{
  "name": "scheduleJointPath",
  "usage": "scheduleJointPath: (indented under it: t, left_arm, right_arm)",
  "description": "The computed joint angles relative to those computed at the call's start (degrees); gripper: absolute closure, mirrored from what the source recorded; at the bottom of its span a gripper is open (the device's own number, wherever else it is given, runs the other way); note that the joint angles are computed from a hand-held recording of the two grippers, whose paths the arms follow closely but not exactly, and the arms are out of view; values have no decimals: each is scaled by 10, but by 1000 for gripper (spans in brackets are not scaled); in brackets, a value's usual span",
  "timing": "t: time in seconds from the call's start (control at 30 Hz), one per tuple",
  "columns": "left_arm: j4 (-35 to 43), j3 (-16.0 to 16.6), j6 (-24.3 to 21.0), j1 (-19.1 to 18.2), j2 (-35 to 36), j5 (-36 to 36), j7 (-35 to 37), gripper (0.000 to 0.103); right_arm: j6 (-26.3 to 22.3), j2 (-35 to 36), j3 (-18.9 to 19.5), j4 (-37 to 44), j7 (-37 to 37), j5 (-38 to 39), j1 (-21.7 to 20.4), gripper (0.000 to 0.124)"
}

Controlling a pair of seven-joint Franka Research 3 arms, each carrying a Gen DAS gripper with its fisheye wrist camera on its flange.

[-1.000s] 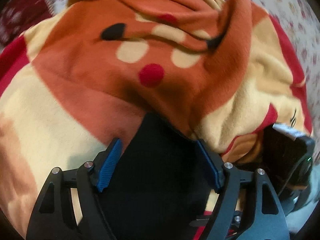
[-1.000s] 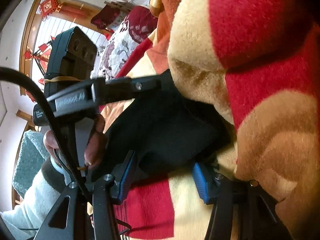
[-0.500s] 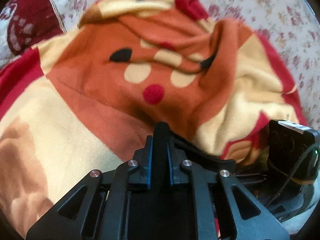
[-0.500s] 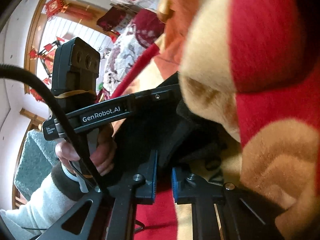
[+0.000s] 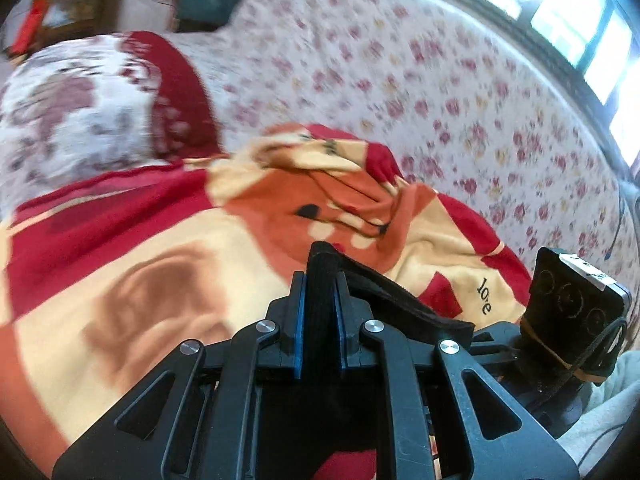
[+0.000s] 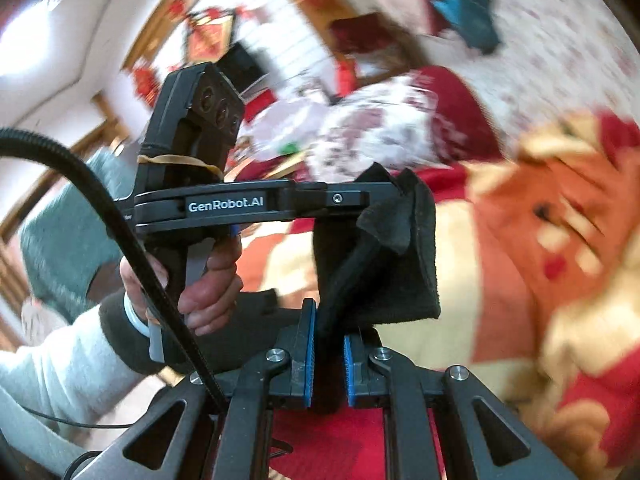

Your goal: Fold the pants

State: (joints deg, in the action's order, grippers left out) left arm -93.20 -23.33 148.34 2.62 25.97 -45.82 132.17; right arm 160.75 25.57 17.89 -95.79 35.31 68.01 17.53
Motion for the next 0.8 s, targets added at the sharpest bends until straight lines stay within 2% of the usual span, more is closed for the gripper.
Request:
scheduleJointPath:
  t: [0.07,0.13,0.2,0.3,0.33,0.4,0.43,0.47,0.5,0.53,0.57,0.63,0.73,0.8]
  left_arm:
    - [-60,-8,14,30,-41,-52,33,92]
    - [-104,2,27,36,-69,-90,50,92]
    - [-156,23,38,41,-101,-118,55,92]
    - [-211,61,50,37,-128,-137,25,92]
    - [-226,72,58,35,-134,-144,19,92]
    - [-263,89,70,41,-159,-178,23,92]
    - [-273,96,73,39,-167,-191,27,89]
    - [-287,103,75,39,-179,-208,35,76]
    - [-301,111,70,39,-192,-230,46,68]
    - [-310,118,65,36,-202,-246,52,52]
    - [-321,125,63,32,-214,-265,61,44]
    - [-341,137,67,18,-235,-285,73,41]
    - [-369,143,111,-14,-255,-228,20,41]
    - [-375,143,124,-32,-254,-181,-30,41]
  right_arm:
    - [-15,21,-5,32,21,-48,21,113]
    - [-31,33,-6,48,39,-93,40,113]
    - [-40,50,-8,62,58,-138,59,113]
    - [-73,100,-20,110,122,-220,92,109]
    - [-89,122,-21,134,147,-239,100,106]
    - [-161,173,-32,201,222,-289,117,96]
    - [-191,191,-28,225,241,-299,115,95]
    - [-211,201,-13,235,237,-295,105,95]
    - [-226,202,5,233,220,-282,91,95]
    - [-231,197,15,225,205,-271,81,95]
    - [-232,191,20,218,195,-262,75,95]
    - [-214,164,37,182,155,-220,50,95]
    - [-164,115,44,121,115,-148,20,93]
    - [-141,91,36,89,106,-112,6,82]
